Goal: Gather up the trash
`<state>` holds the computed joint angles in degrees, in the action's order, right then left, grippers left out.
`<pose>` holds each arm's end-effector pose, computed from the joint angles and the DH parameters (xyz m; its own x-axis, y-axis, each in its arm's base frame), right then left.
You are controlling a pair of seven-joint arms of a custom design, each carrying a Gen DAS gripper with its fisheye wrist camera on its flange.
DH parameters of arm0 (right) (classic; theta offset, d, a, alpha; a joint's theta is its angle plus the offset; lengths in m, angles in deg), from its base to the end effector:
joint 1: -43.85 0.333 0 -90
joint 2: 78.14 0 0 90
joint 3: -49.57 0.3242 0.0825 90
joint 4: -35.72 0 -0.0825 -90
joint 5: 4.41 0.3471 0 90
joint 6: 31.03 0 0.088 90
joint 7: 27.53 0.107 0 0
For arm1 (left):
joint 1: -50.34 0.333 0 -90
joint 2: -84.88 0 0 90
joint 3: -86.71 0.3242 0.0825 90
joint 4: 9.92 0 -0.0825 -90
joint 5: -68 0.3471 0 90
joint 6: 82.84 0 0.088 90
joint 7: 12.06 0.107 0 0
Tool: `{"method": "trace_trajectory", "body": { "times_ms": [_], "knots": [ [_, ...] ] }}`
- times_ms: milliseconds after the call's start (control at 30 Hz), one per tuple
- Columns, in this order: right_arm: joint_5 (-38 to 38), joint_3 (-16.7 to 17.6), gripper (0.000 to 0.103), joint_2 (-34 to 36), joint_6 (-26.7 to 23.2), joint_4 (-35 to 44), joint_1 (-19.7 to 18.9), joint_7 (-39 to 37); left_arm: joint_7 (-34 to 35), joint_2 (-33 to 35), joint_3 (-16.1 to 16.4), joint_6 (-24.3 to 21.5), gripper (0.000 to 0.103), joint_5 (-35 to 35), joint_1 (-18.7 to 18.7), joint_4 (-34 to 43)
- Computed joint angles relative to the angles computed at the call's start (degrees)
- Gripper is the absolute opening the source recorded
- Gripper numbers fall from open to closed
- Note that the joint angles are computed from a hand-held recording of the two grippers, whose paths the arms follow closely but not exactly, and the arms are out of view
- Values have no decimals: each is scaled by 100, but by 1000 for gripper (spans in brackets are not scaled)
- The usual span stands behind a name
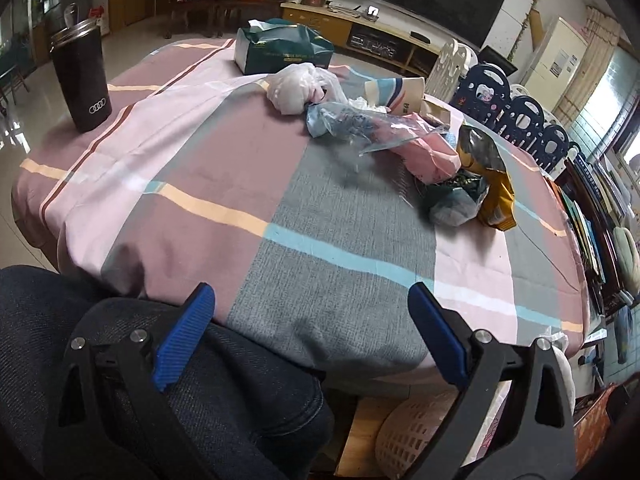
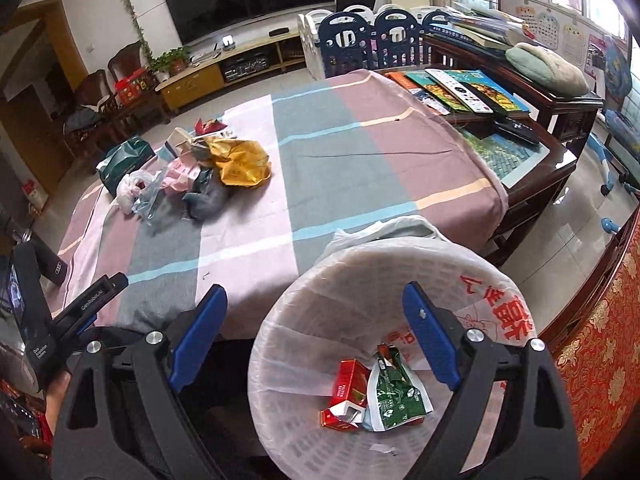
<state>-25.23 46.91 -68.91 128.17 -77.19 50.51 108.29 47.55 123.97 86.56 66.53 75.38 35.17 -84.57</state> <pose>0.6017 0.0594 0.4902 -0.3535 -0.9182 -0.1788 -0.6979 0.3861 -0.6032 0.7259 -0.2010 0.4325 0.1120 -0.9751 0.1915 -0.8065 -0.2018 -0.5557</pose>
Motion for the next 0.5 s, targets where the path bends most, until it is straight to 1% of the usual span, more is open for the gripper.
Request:
{"method": "trace_trajectory", "body": {
  "times_ms": [200,333,433,500],
  "knots": [
    [281,121,88,117,-89,143,23,-294,47,19,-123,-72,97,-210,122,16],
    [424,158,88,181,-127,201,44,-464,32,-26,-90,15,97,-216,99,-73],
    [503,163,88,204,-116,194,65,-526,-48,-117,-34,245,97,-182,61,-251],
    [521,150,88,204,-88,181,74,-529,-129,-220,20,524,97,-153,31,-455]
  ]
}}
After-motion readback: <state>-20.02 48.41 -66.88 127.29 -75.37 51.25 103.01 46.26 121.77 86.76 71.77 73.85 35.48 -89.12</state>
